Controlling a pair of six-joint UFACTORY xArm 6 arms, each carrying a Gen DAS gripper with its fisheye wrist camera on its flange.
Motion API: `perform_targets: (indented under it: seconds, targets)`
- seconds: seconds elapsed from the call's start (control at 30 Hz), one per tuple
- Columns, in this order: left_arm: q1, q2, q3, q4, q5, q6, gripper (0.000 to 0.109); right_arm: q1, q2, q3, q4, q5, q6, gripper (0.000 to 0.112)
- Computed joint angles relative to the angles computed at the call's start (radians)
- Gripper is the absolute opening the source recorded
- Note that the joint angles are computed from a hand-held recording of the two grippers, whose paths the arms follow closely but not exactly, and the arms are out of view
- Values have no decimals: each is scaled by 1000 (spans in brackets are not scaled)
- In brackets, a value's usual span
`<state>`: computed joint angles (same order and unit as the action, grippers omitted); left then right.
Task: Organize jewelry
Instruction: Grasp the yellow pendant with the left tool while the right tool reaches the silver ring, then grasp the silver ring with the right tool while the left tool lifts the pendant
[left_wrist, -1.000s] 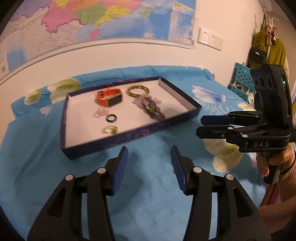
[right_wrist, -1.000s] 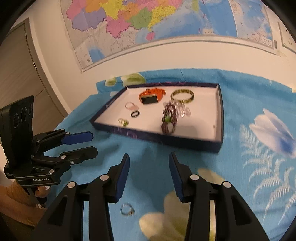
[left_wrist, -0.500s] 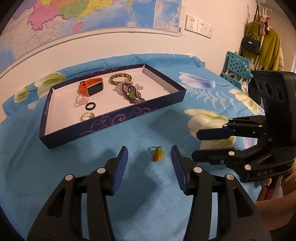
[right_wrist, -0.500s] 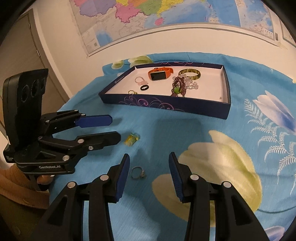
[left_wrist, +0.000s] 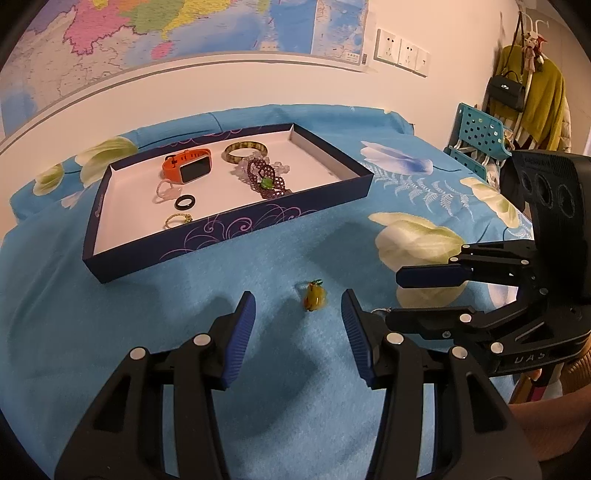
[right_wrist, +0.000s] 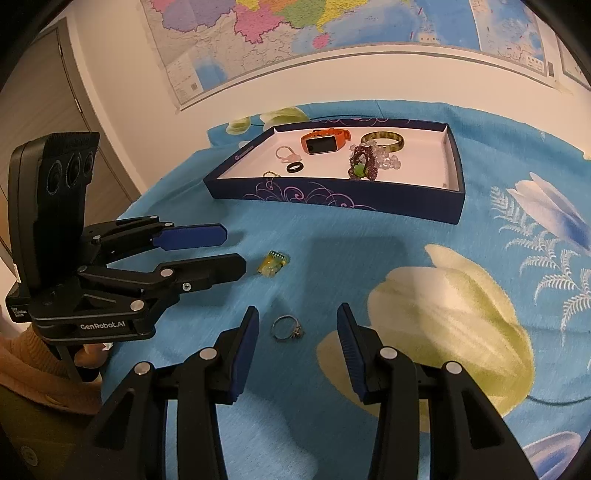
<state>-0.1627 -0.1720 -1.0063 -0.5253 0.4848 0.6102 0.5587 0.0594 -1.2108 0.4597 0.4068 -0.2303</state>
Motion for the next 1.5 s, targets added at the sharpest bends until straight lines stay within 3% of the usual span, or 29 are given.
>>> perform_targets:
  seconds: [0.37,0.73,0.93,1.03,1.2,1.5]
  targets:
    - [-2,-23,33,18,-7,-14,49,11,-20,31,-26,-13,23,43]
    - [-16,61,-44,115,37,-93,45,29,6,14,-195,-19,132,42]
    - [-17,97,-85,118,66,-109,38,36,13,8,-310,-23,201,35]
    - [-22,102,-90,129,66,-113,32,32,16,6,-356,-22,241,22]
    - [-18,106,-98,103,83,-95,15,28,13,10,-367,-25,244,9]
    - [-3,90,-87,39,98,-62,12,20,2,21,-276,-36,187,5]
